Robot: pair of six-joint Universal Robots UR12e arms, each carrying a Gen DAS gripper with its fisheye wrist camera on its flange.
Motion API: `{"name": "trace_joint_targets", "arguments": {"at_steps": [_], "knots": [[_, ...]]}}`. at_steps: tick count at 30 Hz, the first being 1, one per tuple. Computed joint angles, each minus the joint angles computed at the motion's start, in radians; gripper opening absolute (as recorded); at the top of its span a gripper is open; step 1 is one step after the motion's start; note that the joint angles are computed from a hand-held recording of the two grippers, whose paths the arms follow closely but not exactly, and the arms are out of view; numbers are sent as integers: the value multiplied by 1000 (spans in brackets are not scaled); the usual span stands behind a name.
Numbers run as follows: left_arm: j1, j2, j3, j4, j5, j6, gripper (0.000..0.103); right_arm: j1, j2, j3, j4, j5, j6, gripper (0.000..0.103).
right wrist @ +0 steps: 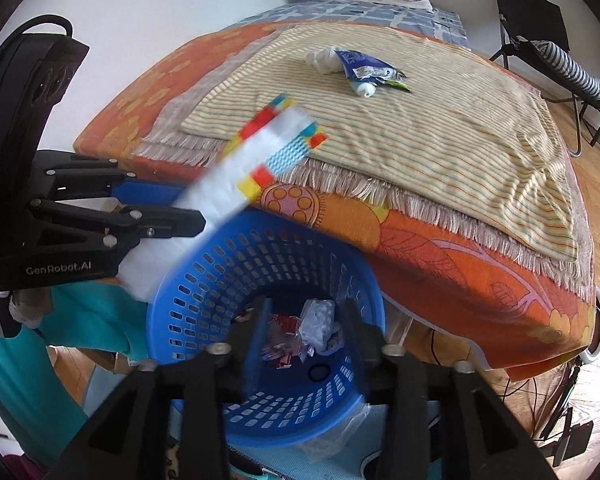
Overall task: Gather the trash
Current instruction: 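Carry both items over the blue basket and open both tools, then move both open tools back to the tissue and packets on the towel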
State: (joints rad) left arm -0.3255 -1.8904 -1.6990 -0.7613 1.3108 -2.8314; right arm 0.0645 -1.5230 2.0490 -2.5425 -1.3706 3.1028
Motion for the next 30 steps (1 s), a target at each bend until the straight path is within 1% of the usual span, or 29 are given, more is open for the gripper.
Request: {"name": "trace_joint_targets", "arguments": {"at_steps": [1,2,3,5,6,8,10,14,18,24,28,30], "knots": [[-1,-1,0,-1,4,0,42,1,1,1,-4,-2,2,56],[-2,-1,1,-2,9,0,44,2,1,1,-7,-8,6,62],[-2,-2,1,-4,13,0,45,3,1,0,-8,-13,8,65],[-2,-4,3,-6,20,-4,52,3,2,-1,-9,-21,13,71],[-2,-5,4,-7,22,-8,54,2,2,-1,-8,-22,14,72],[-1,-7,6,-11,28,-14,59,0,4,-3,-3,-21,16,79],[1,-9,8,-12,29,-17,59,1,6,-5,2,-26,17,83],[4,-15,19,-28,34,-27,60,4,11,-12,13,-41,15,86],[8,-25,41,-48,29,-36,60,0,16,-26,30,-43,20,88],[5,-47,91,-29,63,-17,60,-22,24,-58,31,-17,39,90],[10,-72,136,-21,69,-23,60,-32,37,-91,18,-28,30,93],[12,-86,158,-15,73,-21,60,-40,47,-111,13,-17,18,94]]}}
